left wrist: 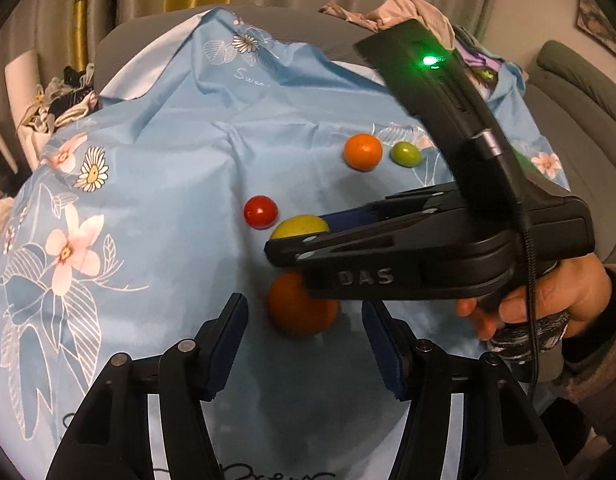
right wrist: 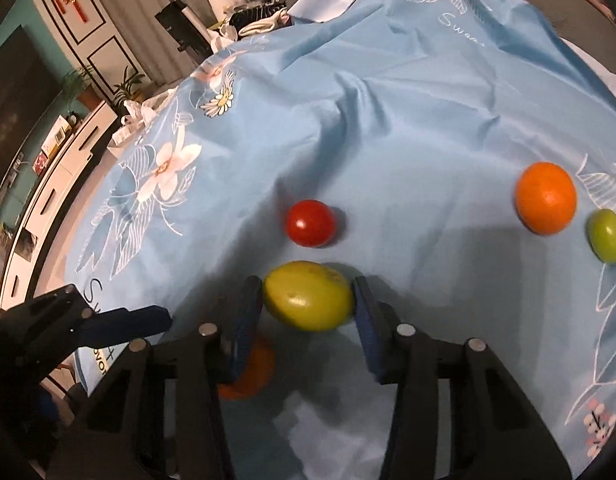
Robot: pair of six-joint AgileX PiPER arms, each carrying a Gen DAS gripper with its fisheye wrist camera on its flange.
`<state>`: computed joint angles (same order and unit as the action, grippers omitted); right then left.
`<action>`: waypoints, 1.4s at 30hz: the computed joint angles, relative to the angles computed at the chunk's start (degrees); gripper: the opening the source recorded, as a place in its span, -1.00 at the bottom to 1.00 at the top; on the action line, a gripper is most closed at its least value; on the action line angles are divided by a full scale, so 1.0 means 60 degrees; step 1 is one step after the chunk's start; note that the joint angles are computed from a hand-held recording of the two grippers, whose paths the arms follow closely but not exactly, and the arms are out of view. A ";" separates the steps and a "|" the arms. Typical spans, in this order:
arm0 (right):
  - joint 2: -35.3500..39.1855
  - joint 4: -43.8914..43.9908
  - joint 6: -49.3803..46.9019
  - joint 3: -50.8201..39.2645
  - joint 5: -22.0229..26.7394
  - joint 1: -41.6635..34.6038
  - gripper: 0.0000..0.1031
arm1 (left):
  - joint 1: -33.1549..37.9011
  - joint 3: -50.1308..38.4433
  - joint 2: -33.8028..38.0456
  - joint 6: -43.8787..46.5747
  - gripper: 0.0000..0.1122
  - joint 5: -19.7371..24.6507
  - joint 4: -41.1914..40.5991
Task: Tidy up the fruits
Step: 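Grasp the large orange with the left tool while the right tool grasps the yellow-green fruit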
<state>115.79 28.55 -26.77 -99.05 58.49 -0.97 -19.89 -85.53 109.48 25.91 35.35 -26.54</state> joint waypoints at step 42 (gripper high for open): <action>-0.4313 0.2612 -0.2474 0.5008 -0.0211 -0.4289 -0.12 | -0.1695 -0.1687 0.0268 -0.3448 -0.26 0.1509 0.2877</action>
